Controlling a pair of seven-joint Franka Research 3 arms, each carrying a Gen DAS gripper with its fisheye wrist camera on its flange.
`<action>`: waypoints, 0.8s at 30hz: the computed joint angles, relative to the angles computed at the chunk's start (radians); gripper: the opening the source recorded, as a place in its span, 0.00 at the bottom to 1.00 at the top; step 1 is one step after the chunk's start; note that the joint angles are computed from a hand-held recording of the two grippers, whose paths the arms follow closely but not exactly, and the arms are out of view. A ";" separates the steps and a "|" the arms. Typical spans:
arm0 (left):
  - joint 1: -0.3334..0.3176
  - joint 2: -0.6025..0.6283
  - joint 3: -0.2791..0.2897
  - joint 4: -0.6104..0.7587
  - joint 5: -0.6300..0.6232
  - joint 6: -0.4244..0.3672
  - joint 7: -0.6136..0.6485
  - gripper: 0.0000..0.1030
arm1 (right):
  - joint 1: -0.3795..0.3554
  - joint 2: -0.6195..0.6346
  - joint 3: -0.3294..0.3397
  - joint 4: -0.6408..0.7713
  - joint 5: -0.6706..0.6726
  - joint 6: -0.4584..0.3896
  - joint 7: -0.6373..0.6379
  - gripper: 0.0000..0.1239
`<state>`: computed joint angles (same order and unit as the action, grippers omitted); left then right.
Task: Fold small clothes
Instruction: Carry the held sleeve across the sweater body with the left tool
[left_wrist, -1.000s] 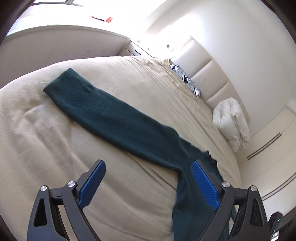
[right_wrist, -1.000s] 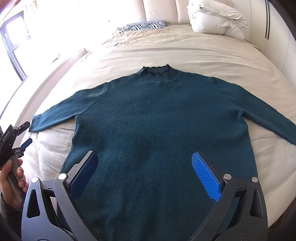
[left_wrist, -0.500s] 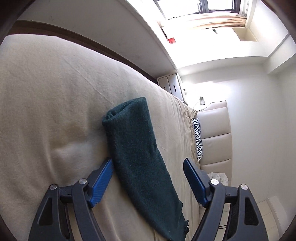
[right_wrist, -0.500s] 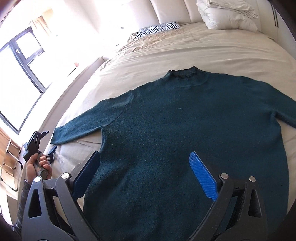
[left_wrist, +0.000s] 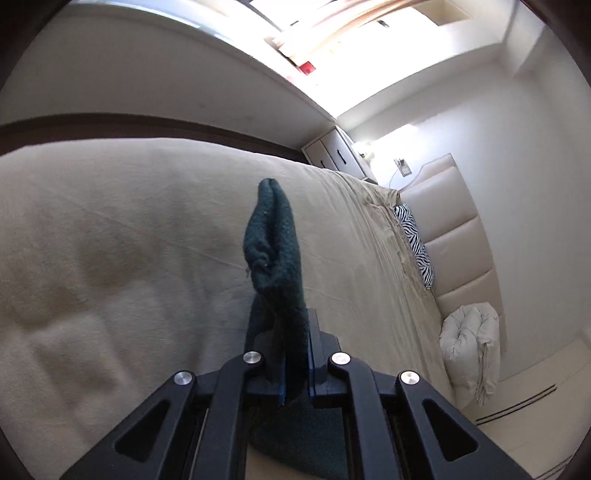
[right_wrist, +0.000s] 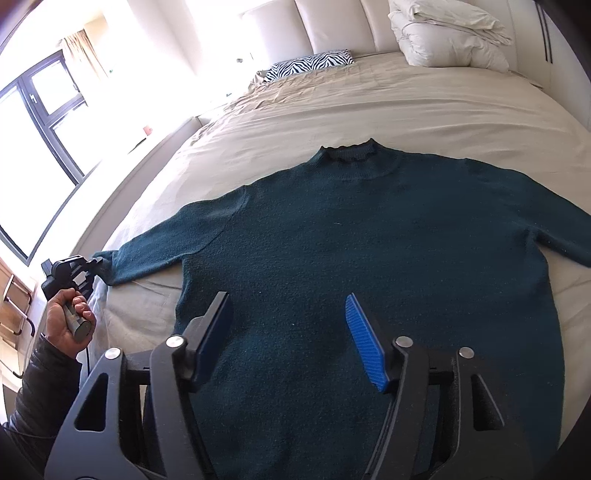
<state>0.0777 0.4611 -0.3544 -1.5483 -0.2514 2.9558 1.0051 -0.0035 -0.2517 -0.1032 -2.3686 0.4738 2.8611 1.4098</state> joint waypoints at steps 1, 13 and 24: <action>-0.063 0.016 0.047 0.066 0.086 -0.052 0.003 0.07 | 0.003 0.002 -0.013 0.002 0.017 -0.005 -0.008 0.36; -0.563 0.048 0.234 0.176 0.832 -0.286 0.315 0.08 | -0.043 0.314 -0.138 0.354 0.678 -0.478 -0.361 0.55; -0.599 -0.020 0.283 0.051 1.147 -0.241 0.153 0.12 | -0.202 0.731 0.045 0.817 0.800 -0.776 -0.194 0.56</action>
